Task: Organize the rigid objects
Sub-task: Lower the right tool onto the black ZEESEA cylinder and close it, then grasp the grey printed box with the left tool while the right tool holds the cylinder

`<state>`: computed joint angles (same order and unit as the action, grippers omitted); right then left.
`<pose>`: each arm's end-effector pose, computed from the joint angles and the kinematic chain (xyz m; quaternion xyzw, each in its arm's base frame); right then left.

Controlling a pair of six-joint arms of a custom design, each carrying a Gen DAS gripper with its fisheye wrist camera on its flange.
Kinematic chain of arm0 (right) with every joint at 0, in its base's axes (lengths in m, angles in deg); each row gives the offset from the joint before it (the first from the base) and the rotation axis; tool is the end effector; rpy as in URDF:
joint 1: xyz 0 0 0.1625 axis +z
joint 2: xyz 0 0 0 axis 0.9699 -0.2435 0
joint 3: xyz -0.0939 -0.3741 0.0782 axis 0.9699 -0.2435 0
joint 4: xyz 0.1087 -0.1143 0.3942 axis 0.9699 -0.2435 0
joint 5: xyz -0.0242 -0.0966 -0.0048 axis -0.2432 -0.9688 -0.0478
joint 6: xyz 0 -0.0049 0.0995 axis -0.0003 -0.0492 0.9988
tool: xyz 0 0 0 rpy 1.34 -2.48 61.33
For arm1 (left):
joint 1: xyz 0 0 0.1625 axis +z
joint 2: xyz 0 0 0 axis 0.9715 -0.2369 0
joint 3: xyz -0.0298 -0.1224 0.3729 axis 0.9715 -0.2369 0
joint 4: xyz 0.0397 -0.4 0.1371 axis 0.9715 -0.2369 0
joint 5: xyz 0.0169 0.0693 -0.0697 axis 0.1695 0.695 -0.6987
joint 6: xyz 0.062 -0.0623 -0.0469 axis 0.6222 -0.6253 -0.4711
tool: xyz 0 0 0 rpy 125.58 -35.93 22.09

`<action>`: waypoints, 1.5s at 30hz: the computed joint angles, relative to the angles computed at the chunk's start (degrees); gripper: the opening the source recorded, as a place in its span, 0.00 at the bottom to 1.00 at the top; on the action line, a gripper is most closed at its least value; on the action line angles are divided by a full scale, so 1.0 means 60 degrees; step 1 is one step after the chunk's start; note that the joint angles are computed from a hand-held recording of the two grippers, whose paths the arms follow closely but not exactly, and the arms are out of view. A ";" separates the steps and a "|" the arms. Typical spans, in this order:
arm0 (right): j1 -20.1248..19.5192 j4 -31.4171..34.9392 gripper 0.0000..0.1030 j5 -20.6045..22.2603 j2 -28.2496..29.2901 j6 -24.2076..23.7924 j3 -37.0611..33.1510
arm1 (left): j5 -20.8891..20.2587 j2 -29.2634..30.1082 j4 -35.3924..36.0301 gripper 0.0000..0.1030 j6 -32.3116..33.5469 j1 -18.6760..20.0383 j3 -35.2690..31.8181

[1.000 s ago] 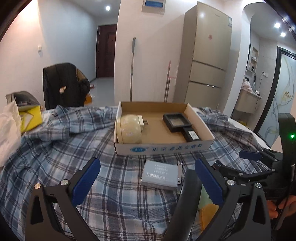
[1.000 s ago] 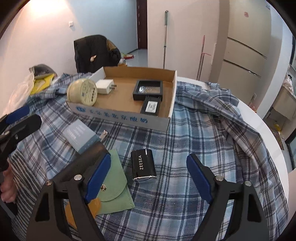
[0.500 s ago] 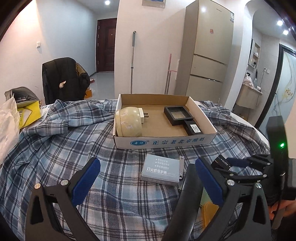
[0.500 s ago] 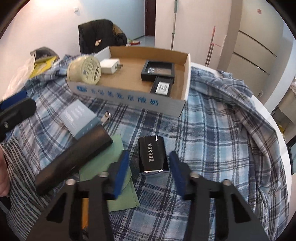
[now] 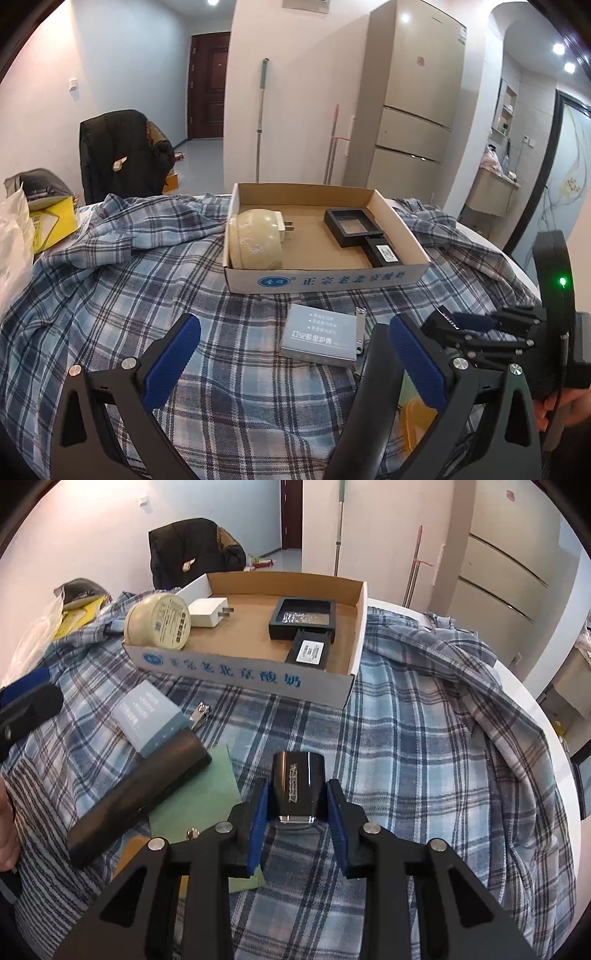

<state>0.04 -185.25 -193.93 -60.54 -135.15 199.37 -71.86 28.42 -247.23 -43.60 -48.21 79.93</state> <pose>-0.0058 -0.4689 0.1836 0.3137 -0.8669 0.2244 0.3158 -0.2510 -0.3822 -0.0178 0.1551 0.8548 -0.3983 0.2944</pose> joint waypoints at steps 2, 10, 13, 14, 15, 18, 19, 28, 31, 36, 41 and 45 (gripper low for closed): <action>0.0018 0.0031 0.29 -0.0075 0.0084 -0.0013 -0.0049 | 0.0010 0.0080 0.0098 1.00 0.0133 -0.0043 -0.0073; 0.0074 -0.0120 0.28 -0.0195 0.0225 -0.0122 -0.0065 | 0.0021 0.0160 0.0193 1.00 0.0170 -0.0093 -0.0124; 0.0048 -0.0428 0.28 0.0028 0.0044 -0.0183 0.0114 | -0.0063 0.0081 0.0276 1.00 0.0135 -0.0044 -0.0117; 0.0029 -0.0468 0.28 0.0168 -0.0069 -0.0143 0.0174 | -0.0094 0.0037 0.0369 1.00 0.0106 -0.0030 -0.0117; -0.0008 -0.0440 0.28 0.0347 -0.0203 -0.0063 0.0228 | -0.0137 -0.0042 0.0550 1.00 0.0023 -0.0008 -0.0127; -0.0110 -0.0179 0.28 0.0823 -0.0608 0.0150 0.0329 | -0.0694 -0.0567 0.1864 1.00 -0.0835 0.0226 -0.0250; -0.0130 -0.0157 0.28 0.0917 -0.0693 0.0184 0.0353 | -0.1014 -0.0664 0.1741 0.99 -0.0665 0.0350 -0.0268; -0.0176 0.0112 0.28 0.0910 -0.0798 0.0473 0.0230 | -0.2915 -0.0785 0.3581 0.79 0.1542 0.1143 -0.1472; -0.0154 0.0116 0.28 0.0775 -0.0710 0.0443 0.0184 | -0.3214 -0.0657 0.4537 0.73 0.2079 0.1508 -0.1902; -0.0131 -0.0037 0.28 0.0676 -0.0610 0.0323 0.0207 | -0.3613 -0.0696 0.5165 0.73 0.1939 0.2011 -0.2284; -0.0120 -0.0100 0.28 0.0627 -0.0564 0.0277 0.0200 | -0.3652 -0.0513 0.5521 0.73 0.1995 0.2161 -0.2588; -0.0117 -0.0109 0.28 0.0615 -0.0557 0.0269 0.0202 | -0.3502 -0.0177 0.5891 0.73 0.1813 0.2178 -0.2945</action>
